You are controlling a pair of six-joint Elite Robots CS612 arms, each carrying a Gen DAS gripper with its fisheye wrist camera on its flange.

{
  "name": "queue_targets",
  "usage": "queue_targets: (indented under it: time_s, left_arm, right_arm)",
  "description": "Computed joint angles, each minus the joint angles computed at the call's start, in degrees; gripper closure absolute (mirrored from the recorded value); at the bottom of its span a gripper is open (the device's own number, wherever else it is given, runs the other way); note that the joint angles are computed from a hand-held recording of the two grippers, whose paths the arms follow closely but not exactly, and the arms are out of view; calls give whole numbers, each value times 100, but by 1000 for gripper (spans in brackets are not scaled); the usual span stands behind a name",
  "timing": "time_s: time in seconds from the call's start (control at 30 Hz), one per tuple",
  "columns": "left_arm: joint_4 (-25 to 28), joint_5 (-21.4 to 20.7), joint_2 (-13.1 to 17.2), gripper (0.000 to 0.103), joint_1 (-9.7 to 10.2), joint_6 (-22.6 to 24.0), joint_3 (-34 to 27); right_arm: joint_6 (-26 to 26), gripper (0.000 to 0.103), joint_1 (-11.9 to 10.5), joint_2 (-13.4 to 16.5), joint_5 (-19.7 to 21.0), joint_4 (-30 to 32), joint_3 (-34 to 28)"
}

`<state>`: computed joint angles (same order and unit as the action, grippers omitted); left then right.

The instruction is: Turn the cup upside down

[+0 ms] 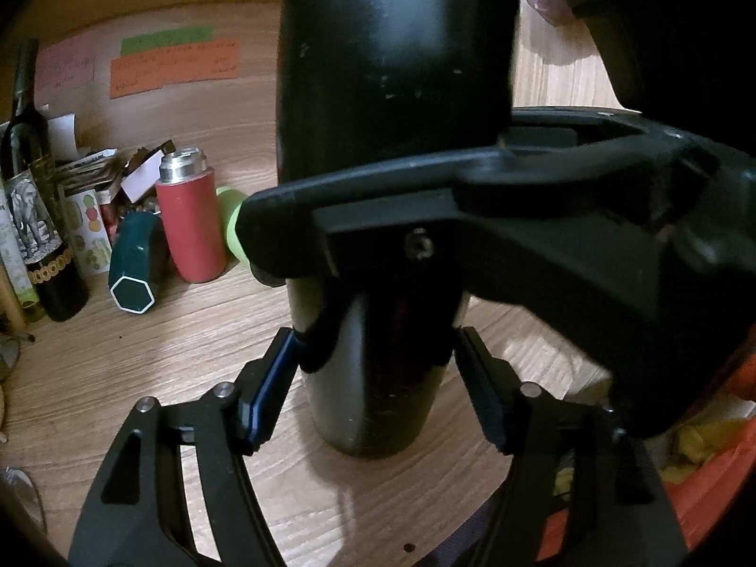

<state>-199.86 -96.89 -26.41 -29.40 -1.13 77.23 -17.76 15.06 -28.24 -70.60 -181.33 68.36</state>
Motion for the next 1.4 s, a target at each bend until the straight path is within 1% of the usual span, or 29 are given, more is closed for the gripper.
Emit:
queue_targets:
  time_s: [0.13,0.23,0.27,0.3,0.33,0.37,0.5,0.57,0.6,0.7,0.77,0.83,0.87,0.93,1.0,1.1,1.23,1.4]
  left_arm:
    - [-42,48,-15,34,-8,19,24]
    - [-116,165,-79,33,-47,73,141]
    - [-144,227,-106,32,-61,93,191]
    - [-198,280,-135,27,-73,101,246]
    - [-278,315,-161,24,-82,105,303]
    - [-334,338,-175,23,-86,114,337]
    - [-577,569,-288,18,-145,203,559]
    - [-682,705,-343,12,-172,232,671]
    - [-794,812,-379,9,-195,234,758]
    - [-1147,1112,-470,5,-240,206,971]
    - [-1377,1428,-555,3,-302,169,1138]
    - [-1593,1767,-642,2,-367,96,1291]
    - [-1685,2007,-694,1,-411,3,1371]
    - [-1721,2412,-769,0,-482,-168,1453]
    - [-1690,2951,-838,0,-576,-370,1516]
    - [-1726,3514,-884,0,-677,-610,1568]
    - [-1952,3724,-912,0,-747,-800,1654]
    - [-2260,3834,-933,0,-856,-810,1732]
  right_arm:
    - [-84,36,5,-27,-4,58,37]
    - [-89,31,10,-58,-26,-21,109]
    - [-89,29,7,-77,-17,-62,149]
    - [-82,27,0,-105,9,-132,209]
    - [-61,22,-7,-130,35,-207,263]
    - [-34,18,-12,-143,40,-274,299]
    - [45,18,-29,-249,39,-635,526]
    - [81,18,-34,-300,-9,-778,628]
    - [93,18,-44,-342,-47,-878,711]
    - [156,16,-93,-442,-114,-1201,926]
    - [267,0,-141,-518,-150,-1465,1098]
    - [471,0,-191,-570,-219,-1866,1267]
    - [545,0,-212,-613,-256,-2007,1364]
    - [711,0,-230,-679,-344,-2186,1501]
    - [860,0,-216,-716,-536,-2422,1625]
    - [976,0,-180,-752,-821,-2780,1790]
    - [1078,0,-131,-782,-1128,-3158,1968]
    - [1353,0,-138,-781,-1144,-3384,2087]
